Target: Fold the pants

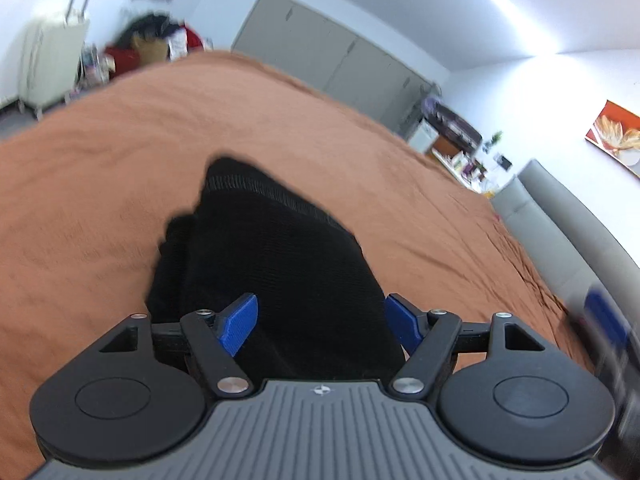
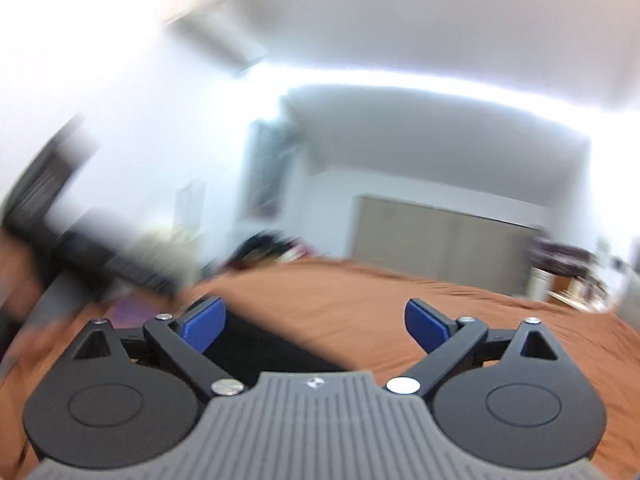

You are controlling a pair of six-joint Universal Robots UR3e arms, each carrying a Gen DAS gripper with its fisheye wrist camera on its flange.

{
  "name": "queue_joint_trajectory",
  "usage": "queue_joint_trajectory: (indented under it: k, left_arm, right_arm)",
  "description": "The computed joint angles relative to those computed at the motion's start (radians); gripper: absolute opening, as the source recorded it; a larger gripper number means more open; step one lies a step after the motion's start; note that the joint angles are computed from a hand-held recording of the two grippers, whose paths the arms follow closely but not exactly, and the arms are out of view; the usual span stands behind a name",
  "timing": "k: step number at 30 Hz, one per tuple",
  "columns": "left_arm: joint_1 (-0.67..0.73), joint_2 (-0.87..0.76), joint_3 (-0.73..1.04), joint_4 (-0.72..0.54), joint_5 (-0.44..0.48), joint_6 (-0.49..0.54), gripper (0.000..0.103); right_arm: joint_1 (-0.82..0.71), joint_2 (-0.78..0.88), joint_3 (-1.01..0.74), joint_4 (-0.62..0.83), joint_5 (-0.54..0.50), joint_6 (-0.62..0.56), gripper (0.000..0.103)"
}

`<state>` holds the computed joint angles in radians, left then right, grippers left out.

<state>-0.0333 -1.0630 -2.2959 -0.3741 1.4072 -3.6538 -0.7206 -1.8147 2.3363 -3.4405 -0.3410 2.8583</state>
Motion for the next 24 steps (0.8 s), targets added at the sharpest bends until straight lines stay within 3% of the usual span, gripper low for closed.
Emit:
queue_joint_trajectory:
  k: [1, 3, 5, 6, 8, 9, 11, 13, 18, 24]
  left_arm:
    - [-0.024, -0.036, -0.003, 0.026, 0.029, -0.008, 0.085]
    - [-0.097, -0.110, 0.024, 0.035, 0.143, -0.017, 0.083]
    - [-0.124, -0.150, 0.050, -0.010, 0.191, -0.009, 0.082]
    - [-0.121, -0.161, 0.042, -0.007, 0.199, -0.002, 0.082]
    - [-0.105, -0.172, 0.006, 0.031, 0.197, 0.010, 0.081]
    - [-0.099, -0.171, -0.007, 0.041, 0.195, 0.021, 0.081]
    - [-0.093, -0.186, -0.019, 0.074, 0.193, 0.046, 0.081]
    - [-0.083, -0.198, -0.032, 0.107, 0.182, 0.067, 0.081]
    - [-0.093, -0.242, -0.061, 0.186, 0.212, 0.086, 0.081]
    - [0.003, -0.231, -0.157, 0.300, 0.121, 0.131, 0.081]
  right_arm:
    - [0.065, 0.074, -0.076, -0.060, -0.095, 0.077, 0.098]
    - [0.209, 0.190, -0.258, 0.043, -0.208, 0.018, 0.098]
    - [0.352, 0.333, -0.439, 0.102, -0.268, -0.030, 0.094]
    - [0.413, 0.399, -0.544, 0.190, -0.277, -0.071, 0.083]
    - [0.551, 0.513, -0.754, 0.435, -0.377, -0.101, 0.074]
    - [0.602, 0.571, -0.858, 0.568, -0.399, -0.123, 0.064]
    - [0.687, 0.710, -1.068, 0.784, -0.420, -0.157, 0.054]
    - [0.753, 0.813, -1.225, 0.944, -0.460, -0.208, 0.053]
    - [0.860, 1.015, -1.505, 1.060, -0.609, -0.270, 0.052]
    - [0.913, 1.205, -1.830, 1.256, -0.697, -0.273, 0.052]
